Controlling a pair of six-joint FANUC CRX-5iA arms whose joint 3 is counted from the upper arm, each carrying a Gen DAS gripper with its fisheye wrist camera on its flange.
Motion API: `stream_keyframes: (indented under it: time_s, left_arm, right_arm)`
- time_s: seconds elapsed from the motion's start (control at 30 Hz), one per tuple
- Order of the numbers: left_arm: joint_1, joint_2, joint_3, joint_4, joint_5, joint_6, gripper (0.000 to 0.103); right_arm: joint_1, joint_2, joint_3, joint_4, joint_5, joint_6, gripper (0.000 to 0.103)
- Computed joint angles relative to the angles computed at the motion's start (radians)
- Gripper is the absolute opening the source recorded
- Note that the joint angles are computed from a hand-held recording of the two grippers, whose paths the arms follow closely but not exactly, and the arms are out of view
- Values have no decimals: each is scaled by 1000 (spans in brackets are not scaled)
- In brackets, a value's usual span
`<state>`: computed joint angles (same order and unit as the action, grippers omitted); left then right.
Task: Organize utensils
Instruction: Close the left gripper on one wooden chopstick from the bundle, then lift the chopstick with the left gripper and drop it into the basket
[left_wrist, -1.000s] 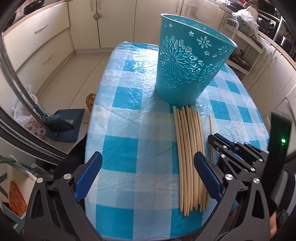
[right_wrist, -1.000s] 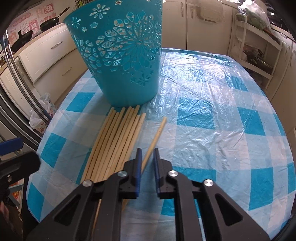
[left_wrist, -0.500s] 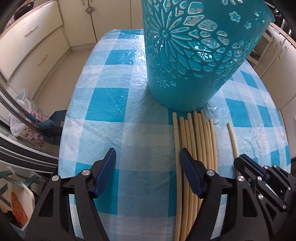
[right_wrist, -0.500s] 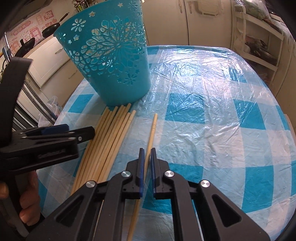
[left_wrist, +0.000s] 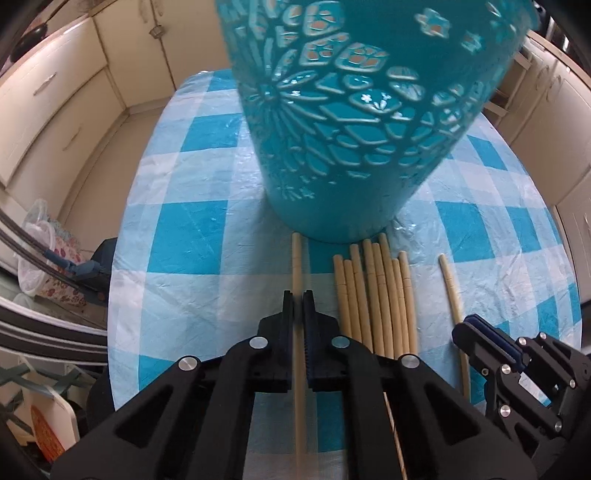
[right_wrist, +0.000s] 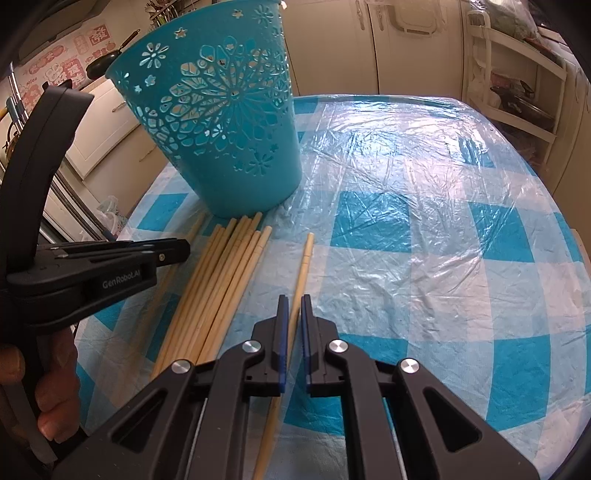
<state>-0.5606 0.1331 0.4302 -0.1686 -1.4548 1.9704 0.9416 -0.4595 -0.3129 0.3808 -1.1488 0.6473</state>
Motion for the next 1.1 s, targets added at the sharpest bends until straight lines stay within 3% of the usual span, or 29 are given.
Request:
stream_keyframes:
  time_s: [0.17,0.43,0.7,0.87,0.93,1.1]
  left_arm:
    - [14,-34,-31,56,21,-30,5]
    - [109,-197,-105,241,98,-110,5]
    - [152,-245,-17,333,196,-144,5]
    - [97,-199,106,216,301,-89,5]
    - [75,-178,141,144,369,-34,5]
    - [43,-101,229,-26,450,87,5]
  right_arm:
    - [23,4,-12,46,-9,-7,7]
    - [30,-4,-24,58,-4,-19,7]
    - [37,-13,-35,66,0,-28,7]
    - [36,-12,-35,68,5,-28,7]
    - [37,-12,-36,67,5,-29,7]
    - [33,-18,-38,59,11,-28,7]
